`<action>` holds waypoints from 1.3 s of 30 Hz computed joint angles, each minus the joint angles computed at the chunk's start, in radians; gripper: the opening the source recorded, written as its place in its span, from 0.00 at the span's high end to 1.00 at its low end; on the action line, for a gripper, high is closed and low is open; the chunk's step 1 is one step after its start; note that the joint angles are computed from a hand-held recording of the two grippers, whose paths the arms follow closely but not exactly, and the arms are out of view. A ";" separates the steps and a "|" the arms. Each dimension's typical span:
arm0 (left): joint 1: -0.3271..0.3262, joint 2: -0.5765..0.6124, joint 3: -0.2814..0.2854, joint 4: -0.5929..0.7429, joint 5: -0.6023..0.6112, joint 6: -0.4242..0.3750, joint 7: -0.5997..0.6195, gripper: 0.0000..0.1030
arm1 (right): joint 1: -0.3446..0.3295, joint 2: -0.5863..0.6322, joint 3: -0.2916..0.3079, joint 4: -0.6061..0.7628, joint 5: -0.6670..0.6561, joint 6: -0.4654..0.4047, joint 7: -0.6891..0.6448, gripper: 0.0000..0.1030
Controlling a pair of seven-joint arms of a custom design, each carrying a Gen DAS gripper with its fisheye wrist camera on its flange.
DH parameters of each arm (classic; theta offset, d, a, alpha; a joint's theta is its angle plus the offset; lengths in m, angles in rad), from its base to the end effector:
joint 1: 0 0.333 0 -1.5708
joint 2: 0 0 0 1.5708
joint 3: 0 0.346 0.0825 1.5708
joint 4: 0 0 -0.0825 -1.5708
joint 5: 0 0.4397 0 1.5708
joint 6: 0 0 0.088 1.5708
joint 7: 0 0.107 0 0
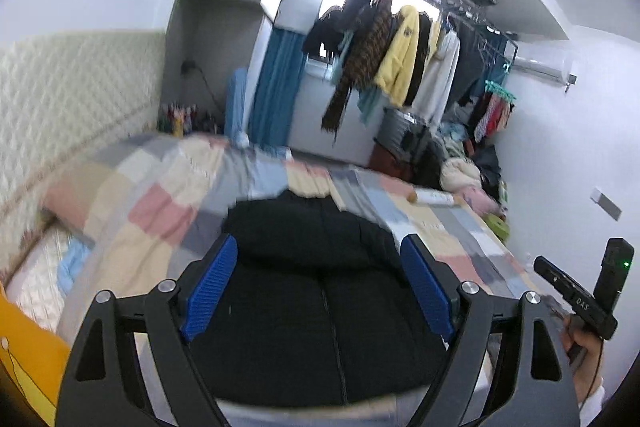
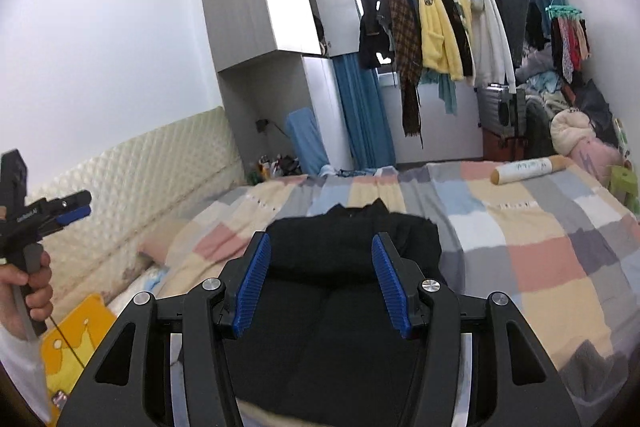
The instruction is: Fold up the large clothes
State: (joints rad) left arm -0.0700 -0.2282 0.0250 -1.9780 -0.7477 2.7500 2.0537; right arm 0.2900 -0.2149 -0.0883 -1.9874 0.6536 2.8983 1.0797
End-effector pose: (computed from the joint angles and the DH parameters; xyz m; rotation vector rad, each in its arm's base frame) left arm 0.5859 0.0029 0.6970 -1.6750 1.6381 -1.3287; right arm 0.5830 0.0763 0.7015 -1.5218 1.3210 -0.6303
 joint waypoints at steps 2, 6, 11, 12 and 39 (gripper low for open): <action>0.004 -0.004 0.024 -0.011 -0.034 -0.077 0.002 0.18 | -0.008 -0.022 -0.003 -0.031 -0.007 -0.020 0.008 0.50; 0.053 0.042 0.053 -0.005 -0.094 -0.255 0.000 0.18 | -0.026 -0.036 -0.019 -0.068 -0.016 -0.116 0.039 0.50; 0.139 0.138 0.021 0.014 0.005 -0.342 -0.066 0.18 | -0.056 -0.019 -0.048 -0.068 0.034 -0.293 0.022 0.50; 0.154 0.157 0.017 0.023 0.001 -0.370 -0.067 0.18 | -0.070 0.001 -0.054 -0.051 0.040 -0.342 0.023 0.50; 0.389 0.817 -0.163 0.622 0.140 -0.998 -0.309 0.19 | -0.398 0.546 0.051 0.348 -0.031 -0.975 0.179 0.37</action>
